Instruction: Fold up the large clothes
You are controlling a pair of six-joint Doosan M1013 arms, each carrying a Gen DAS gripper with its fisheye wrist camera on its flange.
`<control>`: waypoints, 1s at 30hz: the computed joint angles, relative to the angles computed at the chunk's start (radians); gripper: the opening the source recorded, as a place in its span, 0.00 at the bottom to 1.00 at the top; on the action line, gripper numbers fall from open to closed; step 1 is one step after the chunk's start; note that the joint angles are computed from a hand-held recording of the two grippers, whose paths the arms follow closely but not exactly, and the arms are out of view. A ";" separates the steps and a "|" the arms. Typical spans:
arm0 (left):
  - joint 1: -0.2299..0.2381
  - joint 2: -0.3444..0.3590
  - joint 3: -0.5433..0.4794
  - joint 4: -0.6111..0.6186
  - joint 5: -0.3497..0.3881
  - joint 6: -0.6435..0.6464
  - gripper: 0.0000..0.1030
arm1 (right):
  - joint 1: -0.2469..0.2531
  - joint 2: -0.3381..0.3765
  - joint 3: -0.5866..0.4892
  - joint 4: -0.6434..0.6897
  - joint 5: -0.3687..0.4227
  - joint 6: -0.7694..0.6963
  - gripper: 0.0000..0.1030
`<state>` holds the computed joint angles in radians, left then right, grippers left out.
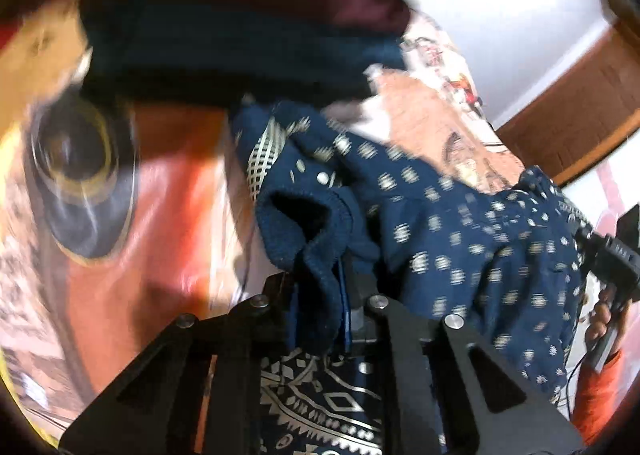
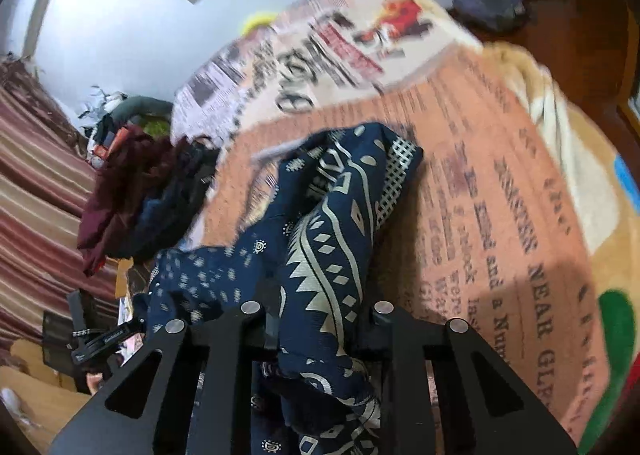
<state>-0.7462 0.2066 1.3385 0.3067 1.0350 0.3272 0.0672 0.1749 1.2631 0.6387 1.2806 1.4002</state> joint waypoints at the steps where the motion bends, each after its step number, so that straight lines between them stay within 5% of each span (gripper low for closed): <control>1: -0.007 0.009 -0.028 0.022 0.017 0.014 0.14 | 0.002 -0.005 -0.005 -0.005 -0.011 -0.011 0.18; 8: -0.053 0.123 -0.285 0.191 0.145 0.187 0.13 | 0.004 -0.012 -0.070 -0.032 -0.081 -0.063 0.17; 16: -0.019 0.222 -0.431 0.205 0.187 0.297 0.13 | 0.008 0.029 -0.127 -0.133 -0.145 -0.029 0.17; 24: 0.026 0.270 -0.406 0.095 0.235 0.304 0.14 | 0.017 0.086 -0.118 -0.281 -0.097 0.026 0.17; 30: 0.060 0.247 -0.318 0.009 0.169 0.275 0.18 | 0.003 0.108 -0.107 -0.313 -0.060 0.038 0.18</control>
